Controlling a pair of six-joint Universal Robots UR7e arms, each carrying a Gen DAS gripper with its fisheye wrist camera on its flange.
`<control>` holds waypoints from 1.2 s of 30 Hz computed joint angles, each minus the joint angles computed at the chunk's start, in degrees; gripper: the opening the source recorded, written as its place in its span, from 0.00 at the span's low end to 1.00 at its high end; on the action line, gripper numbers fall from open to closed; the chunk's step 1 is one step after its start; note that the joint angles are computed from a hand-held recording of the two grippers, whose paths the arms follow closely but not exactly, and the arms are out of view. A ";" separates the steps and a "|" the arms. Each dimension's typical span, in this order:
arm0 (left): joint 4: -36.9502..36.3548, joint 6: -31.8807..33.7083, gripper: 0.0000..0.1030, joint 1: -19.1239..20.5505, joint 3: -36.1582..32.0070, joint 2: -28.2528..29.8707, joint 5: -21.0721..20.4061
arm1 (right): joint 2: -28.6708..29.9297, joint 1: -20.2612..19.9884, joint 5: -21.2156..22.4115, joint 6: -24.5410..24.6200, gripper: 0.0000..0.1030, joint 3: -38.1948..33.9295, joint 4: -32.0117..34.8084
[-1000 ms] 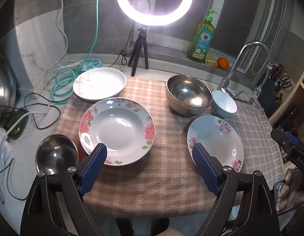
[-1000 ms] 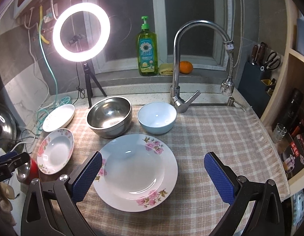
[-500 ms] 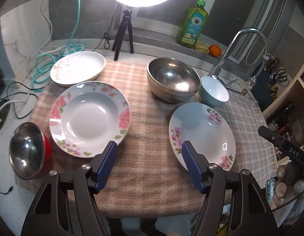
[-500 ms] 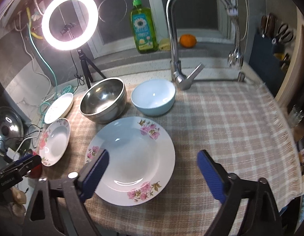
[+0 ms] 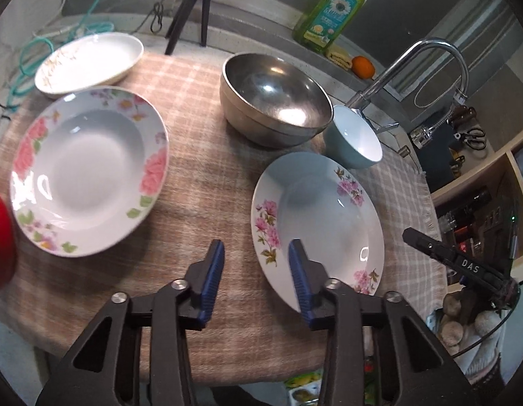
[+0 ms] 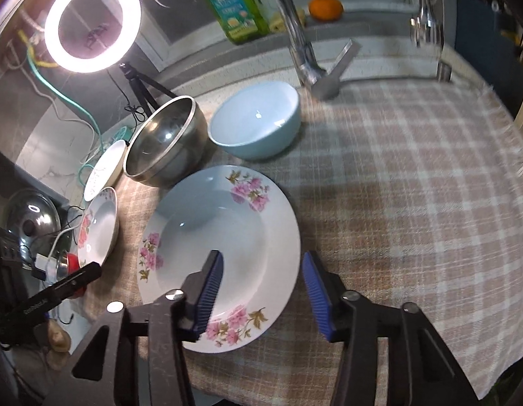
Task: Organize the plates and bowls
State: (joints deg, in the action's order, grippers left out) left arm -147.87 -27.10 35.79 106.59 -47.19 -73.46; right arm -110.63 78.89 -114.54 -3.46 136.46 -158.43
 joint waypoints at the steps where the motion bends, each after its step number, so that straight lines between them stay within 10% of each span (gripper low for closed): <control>1: -0.23 -0.34 0.30 0.17 -0.20 0.53 -0.32 | -0.11 -1.15 1.10 -0.24 0.39 -0.24 0.86; 11: 0.86 -0.78 0.25 0.90 -2.05 3.46 -1.04 | -0.07 -7.11 6.94 -2.14 0.23 -1.74 4.73; 36: 3.74 -1.00 0.20 2.88 -6.18 7.05 -2.68 | 1.86 -12.88 13.80 -1.97 0.20 -4.67 9.44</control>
